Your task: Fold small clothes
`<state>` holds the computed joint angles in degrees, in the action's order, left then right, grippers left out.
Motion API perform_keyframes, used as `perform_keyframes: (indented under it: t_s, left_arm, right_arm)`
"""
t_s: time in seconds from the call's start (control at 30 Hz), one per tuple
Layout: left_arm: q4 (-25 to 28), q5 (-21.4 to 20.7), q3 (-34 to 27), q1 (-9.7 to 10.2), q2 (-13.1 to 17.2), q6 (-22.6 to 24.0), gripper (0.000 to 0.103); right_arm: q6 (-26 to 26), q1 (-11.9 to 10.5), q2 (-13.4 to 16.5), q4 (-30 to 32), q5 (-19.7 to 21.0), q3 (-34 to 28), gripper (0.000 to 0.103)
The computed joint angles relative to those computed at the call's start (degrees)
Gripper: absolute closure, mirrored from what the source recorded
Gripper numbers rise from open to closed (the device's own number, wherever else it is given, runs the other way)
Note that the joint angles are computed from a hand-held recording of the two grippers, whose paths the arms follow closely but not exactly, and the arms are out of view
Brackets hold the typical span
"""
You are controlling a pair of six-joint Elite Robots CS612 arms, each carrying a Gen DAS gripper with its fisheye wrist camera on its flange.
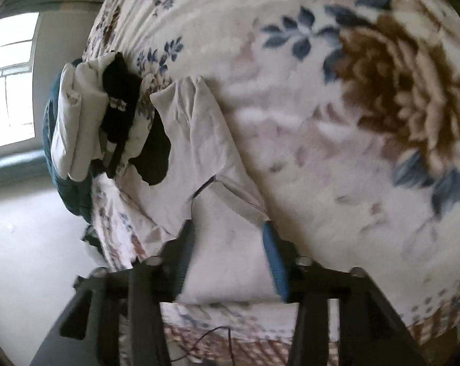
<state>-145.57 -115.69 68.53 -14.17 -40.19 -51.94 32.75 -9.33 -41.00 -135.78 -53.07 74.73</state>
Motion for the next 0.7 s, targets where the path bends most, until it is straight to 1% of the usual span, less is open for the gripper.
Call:
perform_keyframes:
  t_s: [0.03, 0.13, 0.2, 0.3, 0.37, 0.4, 0.43, 0.47, 0.53, 0.6, 0.63, 0.67, 0.7]
  left_arm:
    - [-0.29, 0.84, 0.84, -0.06, -0.42, 0.40, 0.043]
    - [5.94, 4.28, 0.03, -0.96, -0.41, 6.29, 0.043]
    - [9.70, 6.55, -1.24, -1.68, 0.17, 9.78, 0.043]
    - [13.64, 8.87, -3.53, -2.52, 1.71, 14.40, 0.043]
    - [16.21, 10.79, -6.88, -3.10, 3.80, 16.92, 0.045]
    - [16.16, 12.11, -7.35, -3.31, 4.17, 17.45, 0.049]
    - [14.87, 12.39, -7.48, -3.33, 4.59, 18.00, 0.075]
    - [15.98, 12.06, -8.68, -3.26, 5.41, 18.50, 0.090]
    - [18.48, 10.53, -10.66, -2.85, 6.63, 18.67, 0.090]
    - [21.30, 9.19, -12.45, -2.52, 7.17, 19.11, 0.089]
    - [23.16, 8.85, -13.51, -2.42, 7.26, 19.90, 0.086]
    - [24.26, 9.12, -14.50, -2.42, 7.25, 20.73, 0.078]
    - [24.50, 9.95, -15.30, -2.50, 7.15, 21.50, 0.072]
  right_arm:
    - [-2.24, 0.16, -0.47, 1.17, -1.82, 0.13, 0.053]
    - [-9.36, 0.47, -1.08, 5.11, -5.66, -0.16, 0.053]
    - [-12.89, 0.84, -0.90, 6.16, -7.64, -0.45, 0.053]
    - [-15.92, 1.87, 1.00, 7.12, -9.83, -3.28, 0.053]
    - [-17.16, 2.43, 2.71, 8.68, -10.85, -5.91, 0.054]
    - [-17.23, 2.65, 3.55, 9.51, -11.21, -7.19, 0.059]
    - [-16.49, 2.80, 4.10, 8.91, -11.68, -7.81, 0.089]
    - [-16.01, 2.93, 4.50, 8.63, -12.51, -8.36, 0.100]
    - [-14.91, 3.22, 5.40, 11.04, -15.82, -10.32, 0.100]
    - [-15.52, 3.30, 6.32, 14.29, -17.03, -12.18, 0.100]
    - [-16.56, 3.32, 6.75, 16.22, -16.66, -13.30, 0.099]
    - [-17.17, 3.39, 7.07, 18.03, -16.71, -14.45, 0.093]
    - [-18.01, 3.59, 7.37, 19.77, -17.62, -15.99, 0.088]
